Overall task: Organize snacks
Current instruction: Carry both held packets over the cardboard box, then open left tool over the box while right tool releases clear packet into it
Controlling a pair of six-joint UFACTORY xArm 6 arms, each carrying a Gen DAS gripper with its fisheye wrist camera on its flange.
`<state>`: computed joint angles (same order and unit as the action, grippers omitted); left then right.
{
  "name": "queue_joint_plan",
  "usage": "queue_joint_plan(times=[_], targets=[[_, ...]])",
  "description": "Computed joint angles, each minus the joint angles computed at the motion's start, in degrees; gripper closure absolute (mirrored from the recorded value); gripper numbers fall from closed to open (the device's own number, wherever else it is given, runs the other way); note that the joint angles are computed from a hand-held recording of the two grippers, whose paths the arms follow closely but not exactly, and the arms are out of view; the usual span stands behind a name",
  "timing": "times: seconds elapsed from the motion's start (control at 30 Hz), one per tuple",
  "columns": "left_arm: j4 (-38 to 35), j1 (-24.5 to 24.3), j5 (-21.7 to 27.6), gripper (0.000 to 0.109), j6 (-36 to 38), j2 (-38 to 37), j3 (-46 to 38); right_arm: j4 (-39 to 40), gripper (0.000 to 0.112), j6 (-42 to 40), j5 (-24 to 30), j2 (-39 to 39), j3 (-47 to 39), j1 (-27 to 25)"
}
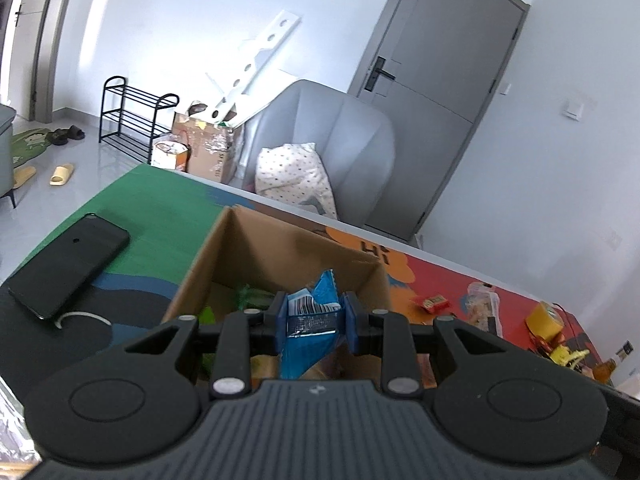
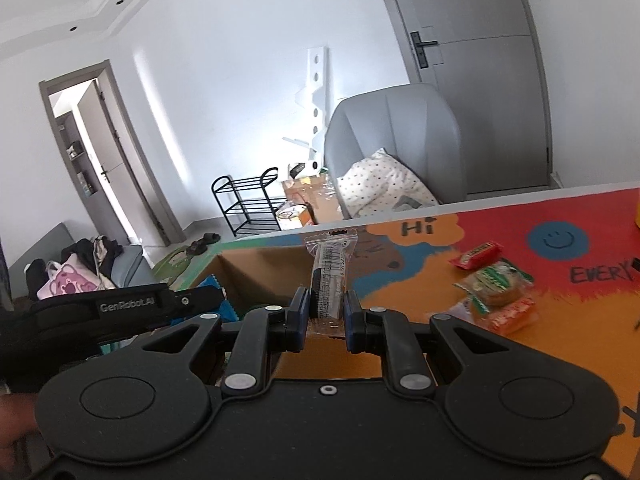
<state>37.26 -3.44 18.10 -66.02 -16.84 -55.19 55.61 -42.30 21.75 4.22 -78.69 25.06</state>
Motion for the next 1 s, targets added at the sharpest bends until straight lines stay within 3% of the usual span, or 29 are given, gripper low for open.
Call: queue_joint_plan(times=[0.23,0.57,0.7,0.87,1.0], targets=[[-2.4,1.7,-0.1,0.078,1.3,1.4,-0.7,-2.2,0.096,1.5,0.8,1.8,-2.5,1.3],[-5.8,3.7,0.3,0.054,4.1,-2.9,2.6,-2.2,0.096,2.9,3.1,4.4,-6.0,3.0],[-5.9,4.4,1.3,0.045,4.4,-5.1,3.7,-0.7,0.076,2.8,4.0,4.7,-6.6,3.6],[-2.9,4.2,3.1,0.026,1.8,-6.3,3.8,-1.2,0.071,3.7,3.5,3.5,-4.8,3.6],[-2.3,3.5,4.2,0.021,1.1,-6.6,3.7,-1.9,0.061,4.6,2.6,1.6,-2.5,3.1]])
